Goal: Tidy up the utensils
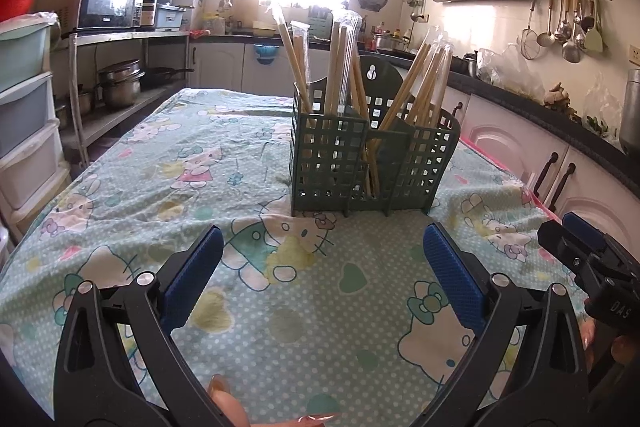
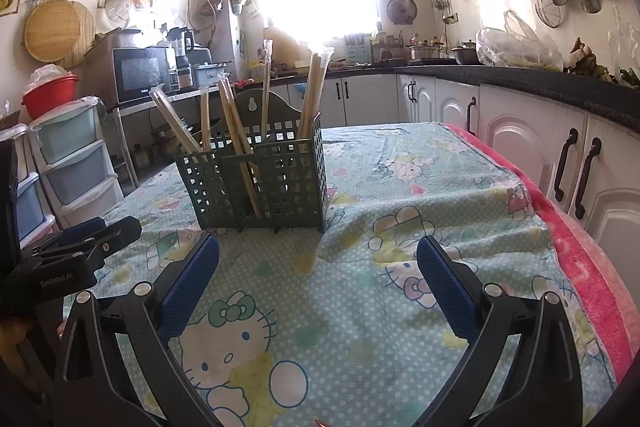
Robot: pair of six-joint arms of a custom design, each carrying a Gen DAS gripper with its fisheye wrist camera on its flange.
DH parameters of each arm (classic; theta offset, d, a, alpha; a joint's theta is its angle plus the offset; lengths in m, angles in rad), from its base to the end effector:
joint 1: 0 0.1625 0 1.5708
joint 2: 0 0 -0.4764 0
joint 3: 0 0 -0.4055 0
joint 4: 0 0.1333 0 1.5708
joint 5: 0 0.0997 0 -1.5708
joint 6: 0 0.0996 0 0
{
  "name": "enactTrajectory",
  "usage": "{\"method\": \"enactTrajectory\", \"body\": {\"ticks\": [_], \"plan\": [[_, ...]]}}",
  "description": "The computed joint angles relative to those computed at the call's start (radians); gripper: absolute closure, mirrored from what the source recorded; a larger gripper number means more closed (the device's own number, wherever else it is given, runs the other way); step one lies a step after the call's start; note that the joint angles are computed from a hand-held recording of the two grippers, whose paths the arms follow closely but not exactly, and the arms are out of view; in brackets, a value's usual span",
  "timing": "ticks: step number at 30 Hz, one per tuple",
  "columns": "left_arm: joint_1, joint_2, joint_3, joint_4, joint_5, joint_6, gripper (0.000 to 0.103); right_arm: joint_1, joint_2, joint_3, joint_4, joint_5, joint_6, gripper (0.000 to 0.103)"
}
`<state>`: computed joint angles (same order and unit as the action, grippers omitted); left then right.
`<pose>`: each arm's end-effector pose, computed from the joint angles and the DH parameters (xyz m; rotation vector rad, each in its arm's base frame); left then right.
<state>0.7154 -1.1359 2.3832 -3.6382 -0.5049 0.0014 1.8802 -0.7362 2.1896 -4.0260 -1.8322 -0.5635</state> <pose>-0.1821 -0.4503 0.2501 0.3855 2.1501 -1.3541 0.2654 -0.4771 0.1118 0.8816 -2.3098 1.2981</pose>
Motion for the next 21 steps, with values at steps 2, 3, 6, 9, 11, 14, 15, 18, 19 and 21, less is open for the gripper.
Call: {"method": "enactTrajectory", "body": {"ticks": [2,3,6,9,11,14,15,18,19,21], "plan": [[-0.001,0.000,0.000,0.000,0.002,0.001,0.011,0.000,0.001,0.000,-0.003,-0.001,-0.001,0.007],[-0.001,0.000,0.000,-0.004,0.001,0.004,0.011,0.000,0.001,0.000,-0.001,0.000,-0.001,0.007],[-0.001,0.000,0.001,-0.002,0.001,0.002,0.011,0.000,0.001,0.000,-0.001,-0.001,0.000,0.007],[-0.002,0.002,0.002,-0.014,0.002,0.009,0.011,0.000,0.001,0.002,-0.002,-0.001,-0.001,0.007],[-0.003,0.000,0.002,-0.013,0.003,0.008,0.011,0.000,0.001,0.002,-0.003,0.000,-0.001,0.007],[-0.004,0.003,0.002,-0.023,0.004,0.017,0.011,-0.001,0.001,0.002,0.000,-0.001,-0.002,0.007],[-0.005,0.003,0.002,-0.025,0.005,0.018,0.011,-0.001,0.000,0.002,0.002,-0.001,-0.003,0.007],[-0.006,0.003,0.003,-0.028,0.006,0.018,0.011,-0.003,0.000,0.004,0.001,-0.002,-0.004,0.007],[-0.006,0.004,0.003,-0.028,0.007,0.018,0.011,-0.003,0.000,0.005,0.002,0.000,-0.005,0.007],[-0.007,0.004,0.004,-0.029,0.007,0.017,0.011,-0.003,0.001,0.005,0.000,-0.003,-0.004,0.007]]}}
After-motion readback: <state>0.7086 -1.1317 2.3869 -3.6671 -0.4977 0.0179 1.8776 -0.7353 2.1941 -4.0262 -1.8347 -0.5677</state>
